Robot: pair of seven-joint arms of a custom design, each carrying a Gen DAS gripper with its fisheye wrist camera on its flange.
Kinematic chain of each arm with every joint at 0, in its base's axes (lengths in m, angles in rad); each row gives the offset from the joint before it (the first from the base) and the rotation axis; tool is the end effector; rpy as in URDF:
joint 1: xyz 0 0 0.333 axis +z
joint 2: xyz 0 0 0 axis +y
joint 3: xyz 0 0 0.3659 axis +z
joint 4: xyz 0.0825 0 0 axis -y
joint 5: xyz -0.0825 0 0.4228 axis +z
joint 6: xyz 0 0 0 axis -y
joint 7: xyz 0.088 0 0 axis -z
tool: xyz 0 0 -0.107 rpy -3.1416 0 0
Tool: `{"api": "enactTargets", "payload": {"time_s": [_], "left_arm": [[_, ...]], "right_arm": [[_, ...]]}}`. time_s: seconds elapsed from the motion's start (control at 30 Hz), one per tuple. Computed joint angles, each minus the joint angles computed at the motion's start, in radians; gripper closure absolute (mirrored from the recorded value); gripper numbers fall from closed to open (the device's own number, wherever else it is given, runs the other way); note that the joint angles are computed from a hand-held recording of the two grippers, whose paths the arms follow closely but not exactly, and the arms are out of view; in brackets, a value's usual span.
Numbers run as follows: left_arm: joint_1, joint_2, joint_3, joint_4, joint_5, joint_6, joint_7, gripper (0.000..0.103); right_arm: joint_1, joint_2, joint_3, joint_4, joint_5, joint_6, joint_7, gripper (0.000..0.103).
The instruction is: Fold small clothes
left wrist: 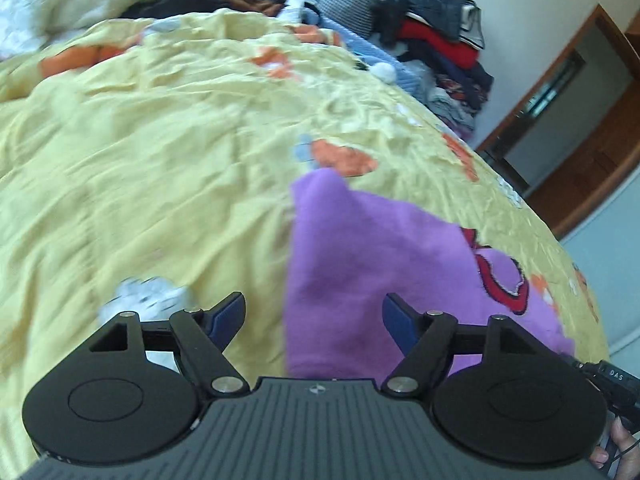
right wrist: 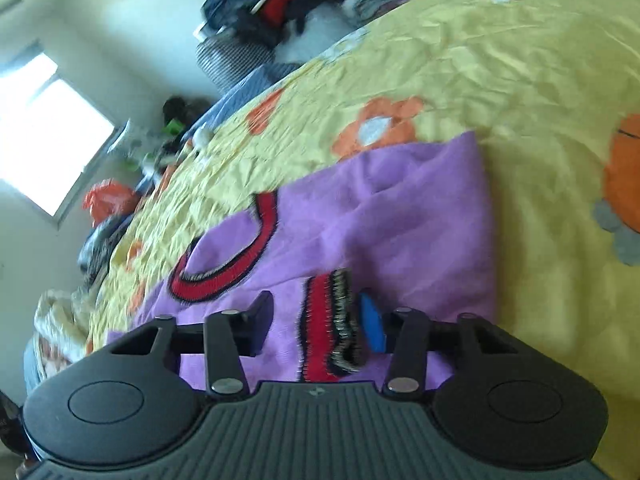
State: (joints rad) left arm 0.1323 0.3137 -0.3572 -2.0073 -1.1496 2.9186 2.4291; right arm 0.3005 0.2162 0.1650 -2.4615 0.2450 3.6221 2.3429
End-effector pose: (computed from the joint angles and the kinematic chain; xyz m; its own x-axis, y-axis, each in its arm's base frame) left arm 0.6624 -0.0782 0.3679 -0.1156 -0.8950 0.4308 -0.7967 -0.1754 -0.5783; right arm 0.5124 0.2202 0.3388 -0.2562 -0.7108 -0.6550 -0.6018 0.6476 -0.4673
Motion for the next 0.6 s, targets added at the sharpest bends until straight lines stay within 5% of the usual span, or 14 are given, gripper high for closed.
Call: {"api": "enactTargets", "payload": {"time_s": [0.07,0.2,0.3,0.53,0.6], "left_arm": [[0.011,-0.017,-0.008,-0.011,-0.035,-0.001,0.033,0.022],[-0.018,-0.052,0.007,-0.033,-0.053,-0.015,0.054,0.019],[-0.052,-0.049,0.010,-0.019,-0.043,-0.023,0.054,0.016],[-0.118,-0.032,0.029,0.006,0.079,0.004,-0.011,0.009],[-0.138,-0.012,0.029,0.004,0.169,0.044,-0.052,0.009]], "right_arm": [[-0.024,0.004,0.027,0.018,-0.026,-0.037,-0.048,0.097],[0.202,-0.025,-0.101,0.032,0.363,0.021,-0.352,0.099],[0.276,-0.064,-0.122,0.043,0.627,0.084,-0.631,0.099],[0.252,-0.095,-0.086,0.051,0.993,0.077,-1.010,0.099],[0.203,-0.101,-0.052,0.008,0.939,0.051,-0.924,0.099]]}}
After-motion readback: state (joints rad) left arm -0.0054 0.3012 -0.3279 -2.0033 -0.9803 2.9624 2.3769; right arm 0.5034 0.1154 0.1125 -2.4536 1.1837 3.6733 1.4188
